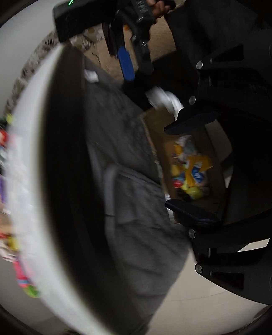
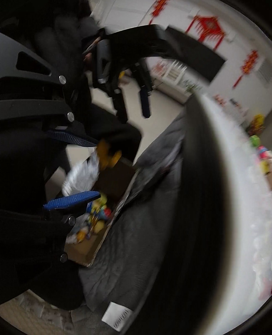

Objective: Collect trash
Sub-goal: 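Release the white bag and yellow excavator toy from both grippers into the box, then grasp the wooden block with red heart using the left gripper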

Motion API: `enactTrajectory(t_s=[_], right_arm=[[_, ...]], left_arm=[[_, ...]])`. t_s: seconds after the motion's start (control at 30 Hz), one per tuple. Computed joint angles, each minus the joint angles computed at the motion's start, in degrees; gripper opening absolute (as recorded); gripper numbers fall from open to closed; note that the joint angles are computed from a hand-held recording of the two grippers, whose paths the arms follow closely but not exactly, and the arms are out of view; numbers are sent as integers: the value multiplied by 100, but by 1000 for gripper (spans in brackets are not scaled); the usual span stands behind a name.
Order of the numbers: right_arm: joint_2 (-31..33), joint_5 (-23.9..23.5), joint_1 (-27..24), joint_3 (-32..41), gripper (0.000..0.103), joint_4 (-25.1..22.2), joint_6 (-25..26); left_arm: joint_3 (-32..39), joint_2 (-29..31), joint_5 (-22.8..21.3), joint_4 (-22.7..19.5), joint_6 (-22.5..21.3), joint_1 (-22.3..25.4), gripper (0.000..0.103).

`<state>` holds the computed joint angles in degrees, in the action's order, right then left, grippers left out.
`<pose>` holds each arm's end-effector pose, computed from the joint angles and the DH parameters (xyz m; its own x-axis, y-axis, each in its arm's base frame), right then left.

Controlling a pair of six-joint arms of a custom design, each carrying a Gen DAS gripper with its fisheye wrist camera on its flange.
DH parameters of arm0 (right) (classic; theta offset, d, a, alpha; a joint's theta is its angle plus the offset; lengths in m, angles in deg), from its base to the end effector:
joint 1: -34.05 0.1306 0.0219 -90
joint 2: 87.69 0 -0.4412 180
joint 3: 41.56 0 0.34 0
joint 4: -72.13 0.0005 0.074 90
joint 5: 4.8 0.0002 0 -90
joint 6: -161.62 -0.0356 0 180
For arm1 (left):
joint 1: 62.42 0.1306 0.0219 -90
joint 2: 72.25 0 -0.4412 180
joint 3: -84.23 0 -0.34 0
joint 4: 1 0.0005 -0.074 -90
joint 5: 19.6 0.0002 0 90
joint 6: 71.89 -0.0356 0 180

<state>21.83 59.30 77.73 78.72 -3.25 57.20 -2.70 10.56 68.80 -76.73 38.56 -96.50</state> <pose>0.3864 0.3898 0.5140 -0.8213 -0.4745 -0.3168 -0.5701 0.6602 0.4889 0.2873 -0.1938 0.5291 -0.8984 0.1861 -0.3979 0.2526 0.9600 -0.1213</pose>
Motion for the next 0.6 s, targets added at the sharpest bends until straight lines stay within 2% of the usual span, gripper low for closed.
enactTrajectory(t_s=[0.1,0.23,0.27,0.3,0.33,0.4,0.47,0.53,0.6], right_arm=[[-20,64,27,74,45,-94,25],[-22,-23,-270,727,47,13,-145],[22,-29,-332,935,52,60,-209],[84,-14,-407,1205,59,113,-270],[187,25,-485,1523,61,158,-295],[528,300,-604,2308,61,93,-216],[870,521,-659,2977,61,-59,-187],[1149,504,-722,3460,61,-64,-333],[1209,312,-788,3453,61,225,-613]], left_arm=[[-143,-99,293,19,142,230,63],[445,-190,39,29,4,356,63],[658,-187,-14,92,-54,411,64],[971,-127,-141,175,-177,486,72],[1208,-51,-310,240,-282,527,85],[1796,266,-802,426,-532,657,88],[2432,730,-999,348,-675,806,88],[3419,1494,-1286,0,-549,951,88],[4448,2261,-1378,-521,-291,1097,88]])
